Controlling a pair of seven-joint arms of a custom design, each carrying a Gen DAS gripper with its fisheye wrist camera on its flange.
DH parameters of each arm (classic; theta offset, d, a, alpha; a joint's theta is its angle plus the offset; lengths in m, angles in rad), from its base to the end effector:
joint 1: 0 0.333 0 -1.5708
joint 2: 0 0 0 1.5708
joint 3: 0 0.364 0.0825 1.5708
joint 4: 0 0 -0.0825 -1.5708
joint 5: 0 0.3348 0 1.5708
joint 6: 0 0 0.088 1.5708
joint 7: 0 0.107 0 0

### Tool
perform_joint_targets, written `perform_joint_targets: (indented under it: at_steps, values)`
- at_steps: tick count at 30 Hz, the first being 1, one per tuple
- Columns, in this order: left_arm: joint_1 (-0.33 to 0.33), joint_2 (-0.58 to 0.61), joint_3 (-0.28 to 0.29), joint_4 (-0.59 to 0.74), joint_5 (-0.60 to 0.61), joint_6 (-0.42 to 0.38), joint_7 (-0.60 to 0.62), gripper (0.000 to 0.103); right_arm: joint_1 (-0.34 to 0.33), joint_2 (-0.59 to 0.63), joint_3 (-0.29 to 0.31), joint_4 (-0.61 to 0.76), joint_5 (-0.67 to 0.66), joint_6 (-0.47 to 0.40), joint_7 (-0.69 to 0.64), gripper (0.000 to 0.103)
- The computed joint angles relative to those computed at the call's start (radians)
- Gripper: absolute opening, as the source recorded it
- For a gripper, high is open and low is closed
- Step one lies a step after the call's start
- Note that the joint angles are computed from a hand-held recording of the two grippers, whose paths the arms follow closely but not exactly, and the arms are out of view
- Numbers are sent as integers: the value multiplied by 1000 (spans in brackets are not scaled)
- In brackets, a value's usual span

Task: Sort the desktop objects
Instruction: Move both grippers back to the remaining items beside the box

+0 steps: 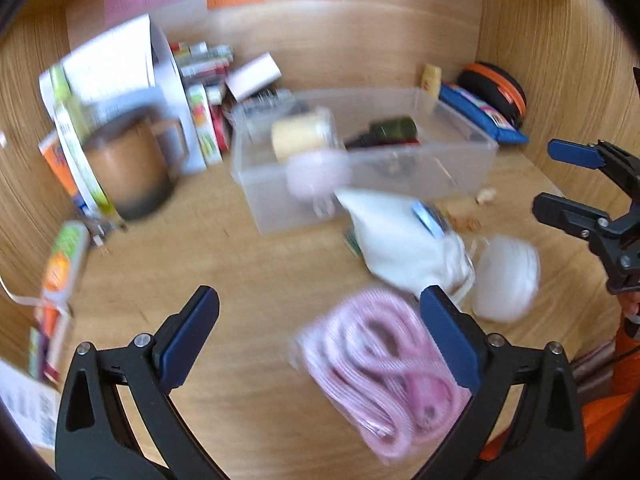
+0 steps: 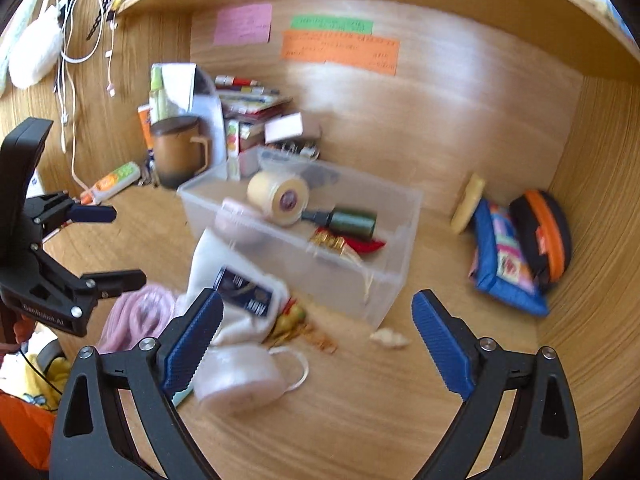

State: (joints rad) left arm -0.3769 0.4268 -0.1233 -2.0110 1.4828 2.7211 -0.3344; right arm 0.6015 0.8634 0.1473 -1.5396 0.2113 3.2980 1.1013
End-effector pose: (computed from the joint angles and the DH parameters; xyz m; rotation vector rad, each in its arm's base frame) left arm 0.5073 -0.3116 0.3321 -1.8712 1.6840 -0.6660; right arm 0.5904 0.4687 0.3167 -2.1641 0.7679 -0.5154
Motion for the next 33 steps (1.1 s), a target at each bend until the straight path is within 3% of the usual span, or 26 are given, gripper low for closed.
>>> perform_joint_targets:
  at_steps: [4, 9, 14, 20, 24, 33]
  values:
    - [-16, 25, -7, 8, 23, 18, -35, 102, 22, 1, -29, -23, 8, -20, 7, 95]
    - [-38, 56, -12, 22, -41, -14, 33, 102, -33, 3, 48, -42, -16, -22, -24, 95]
    - [-19, 53, 13, -7, 25, 86, -90, 102, -66, 13, 99, -44, -26, -42, -46, 95]
    - [-4, 21, 7, -59, -6, 43, -91, 103, -71, 31, 114, -24, -21, -92, -63, 95]
    - [17, 29, 7, -63, 5, 93, -170, 103, -81, 44, 134, -10, -15, -120, -81, 95]
    - [-39, 67, 8, -13, -75, -25, -55, 103, -56, 80, 110, 39, 8, -147, -90, 93]
